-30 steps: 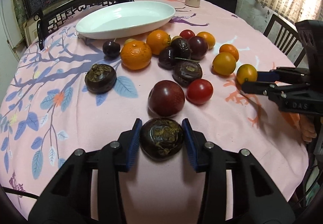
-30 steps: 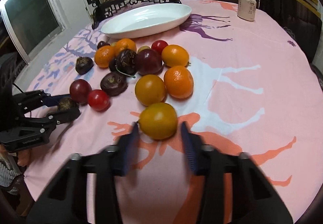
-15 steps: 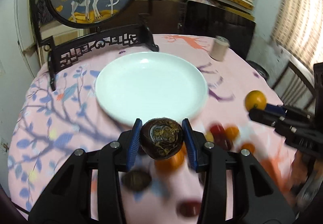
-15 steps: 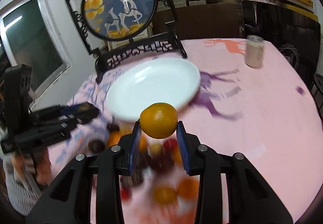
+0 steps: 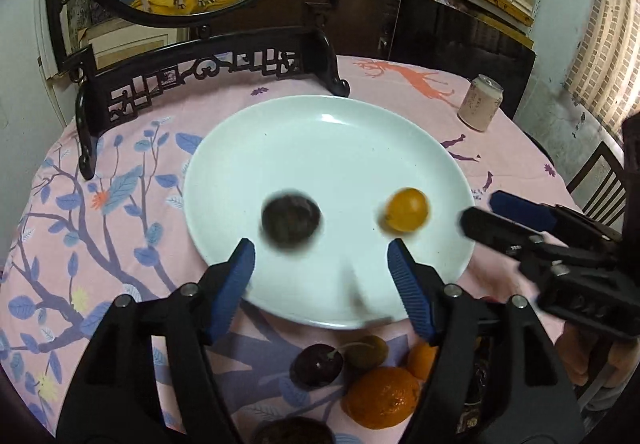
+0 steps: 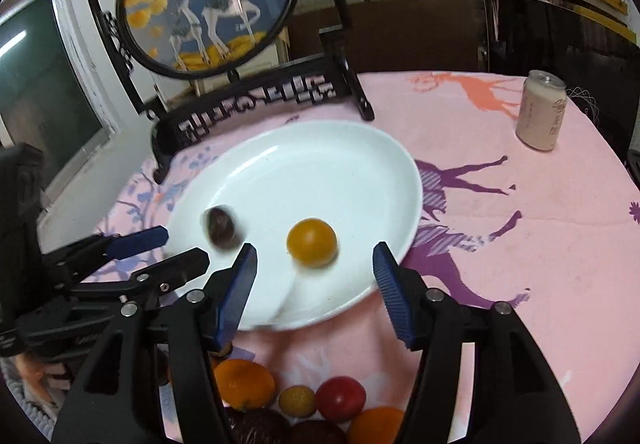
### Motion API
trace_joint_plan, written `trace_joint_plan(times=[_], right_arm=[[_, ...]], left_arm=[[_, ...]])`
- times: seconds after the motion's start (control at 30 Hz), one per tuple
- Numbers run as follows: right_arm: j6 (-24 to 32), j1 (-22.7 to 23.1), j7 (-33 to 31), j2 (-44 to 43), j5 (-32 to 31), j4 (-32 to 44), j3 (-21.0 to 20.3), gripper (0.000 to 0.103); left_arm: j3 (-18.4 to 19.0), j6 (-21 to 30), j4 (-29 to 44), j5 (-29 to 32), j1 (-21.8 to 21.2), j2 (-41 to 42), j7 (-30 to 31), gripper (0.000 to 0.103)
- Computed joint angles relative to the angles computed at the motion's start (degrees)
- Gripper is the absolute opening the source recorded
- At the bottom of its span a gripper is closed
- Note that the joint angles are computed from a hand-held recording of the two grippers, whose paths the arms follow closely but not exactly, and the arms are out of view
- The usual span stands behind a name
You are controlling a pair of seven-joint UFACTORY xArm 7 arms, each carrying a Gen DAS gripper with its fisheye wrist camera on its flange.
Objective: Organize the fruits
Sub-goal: 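Carry both fruits to the white plate and open both grippers, then grasp a dark brown fruit with the left gripper while the right grasps an orange mandarin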
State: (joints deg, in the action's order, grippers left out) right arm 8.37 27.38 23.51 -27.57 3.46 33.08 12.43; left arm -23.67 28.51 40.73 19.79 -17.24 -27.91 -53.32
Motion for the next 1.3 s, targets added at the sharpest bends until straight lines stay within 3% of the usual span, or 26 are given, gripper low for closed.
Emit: trace_joint_plan(times=[0.13,0.37,0.5,0.63,0.9,1.07,1.17,1.23,1.3], right_arm=[[-1.26,3.42,-0.73,-6.38,2.86,-4.23,-2.84,0.061],[1.97,2.22,3.64,-17.94,3.11,-12.73,-0.54,0.074],[3.82,5.65,4.33,-22.93,4.53,-16.3,-3.13,0.074],[6.32,5.71,5.43,-28.03,3.85,-18.26,-1.75,0.074],[7.29,6.41,5.86,-28.72,3.22,-18.18,-1.81,0.08],[7.79,6.34,6.1,-28.34,3.19,-18.01,-1.75,0.08],[8.72,6.54,5.95,-28.63,3.12,-18.08,-1.72,0.08],[10.03,6.93,5.9,-29.74,3.22,-18.69,-1.78,0.08],[12.51,6.75,6.38,-31.71,3.25,-19.62,-1.39,0.08]], left_arm=[[-0.79,1.97,-2.17,0.55,0.01,-4.0,-0.76,0.071],[-1.93,5.59,-7.08,-1.76,-2.94,-10.83,-0.23,0.072],[-2.32,8.46,-10.46,-4.19,-5.75,-15.84,-0.37,0.075],[-1.78,10.49,-14.27,-7.43,-9.64,-21.01,0.34,0.075],[-4.49,11.69,-12.14,-6.94,-9.62,-16.06,2.61,0.075],[-3.3,11.12,-12.02,-7.0,-10.14,-13.28,3.07,0.075],[-2.71,10.61,-12.61,-7.03,-10.24,-13.66,2.89,0.069],[-2.73,10.75,-12.65,-6.82,-10.1,-13.95,2.73,0.054],[-2.22,10.37,-12.88,-7.05,-10.39,-14.29,3.01,0.047]])
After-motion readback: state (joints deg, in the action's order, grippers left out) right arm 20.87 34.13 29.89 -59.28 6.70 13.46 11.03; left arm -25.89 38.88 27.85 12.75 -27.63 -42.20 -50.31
